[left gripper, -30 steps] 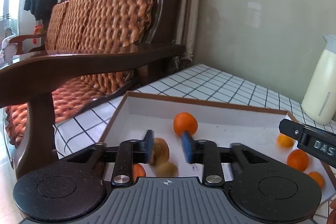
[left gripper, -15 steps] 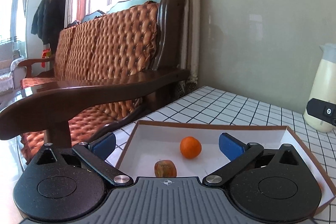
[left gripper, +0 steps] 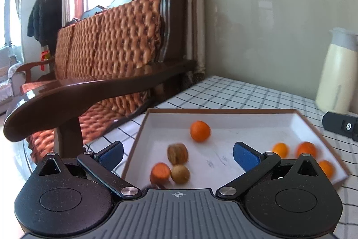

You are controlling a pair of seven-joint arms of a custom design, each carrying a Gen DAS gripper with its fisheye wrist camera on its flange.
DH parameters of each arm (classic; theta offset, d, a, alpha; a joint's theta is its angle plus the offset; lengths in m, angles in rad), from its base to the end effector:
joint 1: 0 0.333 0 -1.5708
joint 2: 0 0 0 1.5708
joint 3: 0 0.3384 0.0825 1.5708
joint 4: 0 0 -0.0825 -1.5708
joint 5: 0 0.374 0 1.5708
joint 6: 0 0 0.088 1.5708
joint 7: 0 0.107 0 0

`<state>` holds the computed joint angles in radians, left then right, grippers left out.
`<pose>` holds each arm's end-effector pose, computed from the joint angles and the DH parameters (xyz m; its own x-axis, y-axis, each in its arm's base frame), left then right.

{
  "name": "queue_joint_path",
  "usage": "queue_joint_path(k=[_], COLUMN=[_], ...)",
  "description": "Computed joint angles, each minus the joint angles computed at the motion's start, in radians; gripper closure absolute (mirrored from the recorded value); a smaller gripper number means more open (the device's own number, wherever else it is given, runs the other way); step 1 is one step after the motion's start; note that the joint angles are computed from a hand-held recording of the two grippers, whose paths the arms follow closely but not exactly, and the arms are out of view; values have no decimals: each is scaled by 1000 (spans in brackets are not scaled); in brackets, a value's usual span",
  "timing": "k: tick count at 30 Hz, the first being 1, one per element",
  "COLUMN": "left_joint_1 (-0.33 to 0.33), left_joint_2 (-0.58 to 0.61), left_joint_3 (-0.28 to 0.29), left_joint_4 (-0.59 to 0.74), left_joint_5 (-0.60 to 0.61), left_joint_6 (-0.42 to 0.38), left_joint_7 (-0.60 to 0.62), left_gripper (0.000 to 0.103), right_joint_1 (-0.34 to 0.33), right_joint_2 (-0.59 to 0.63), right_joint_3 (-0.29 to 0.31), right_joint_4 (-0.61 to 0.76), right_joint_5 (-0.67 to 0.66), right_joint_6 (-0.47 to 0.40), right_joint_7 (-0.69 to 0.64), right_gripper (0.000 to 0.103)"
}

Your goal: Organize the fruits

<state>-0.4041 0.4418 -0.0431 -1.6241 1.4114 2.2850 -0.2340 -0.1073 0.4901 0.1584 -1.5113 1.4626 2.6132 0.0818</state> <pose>0.6484 -0.2803 0.4302 0.4717 -0.8805 -0.0476 -0.4000 -0.1655 -0.9015 0.7316 -0.0074 0.4585 0.4900 -0.8319 -0.2603 -0.4503 0.0142 -0.8928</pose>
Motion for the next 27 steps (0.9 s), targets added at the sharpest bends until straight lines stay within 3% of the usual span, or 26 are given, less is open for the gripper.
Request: queue_joint_path(k=[4, 13, 20, 27], left_joint_1=[-18, -35, -40, -25], left_joint_2=[-89, -281, -364, -408], left_joint_3=[-32, -148, -217, -244], left_joint_4=[-95, -240, -283, -316], left_joint_5=[6, -22, -45, -53], left_joint_6=[-3, -76, -131, -106], left_joint_7=[-7, 12, 27, 24], left_gripper=[0, 0, 0, 0], right_joint_1=[-26, 2, 42, 73], right_joint_2=[-125, -371, -491, -526], right_joint_3=[-19, -158, -224, -247], right_joint_4=[-147, -386, -473, -494], right_joint_5=[58, 81, 110, 124], right_joint_6=[-35, -146, -142, -125], right_joint_7=[-58, -30, -46, -75], right_gripper=[6, 6, 6, 6])
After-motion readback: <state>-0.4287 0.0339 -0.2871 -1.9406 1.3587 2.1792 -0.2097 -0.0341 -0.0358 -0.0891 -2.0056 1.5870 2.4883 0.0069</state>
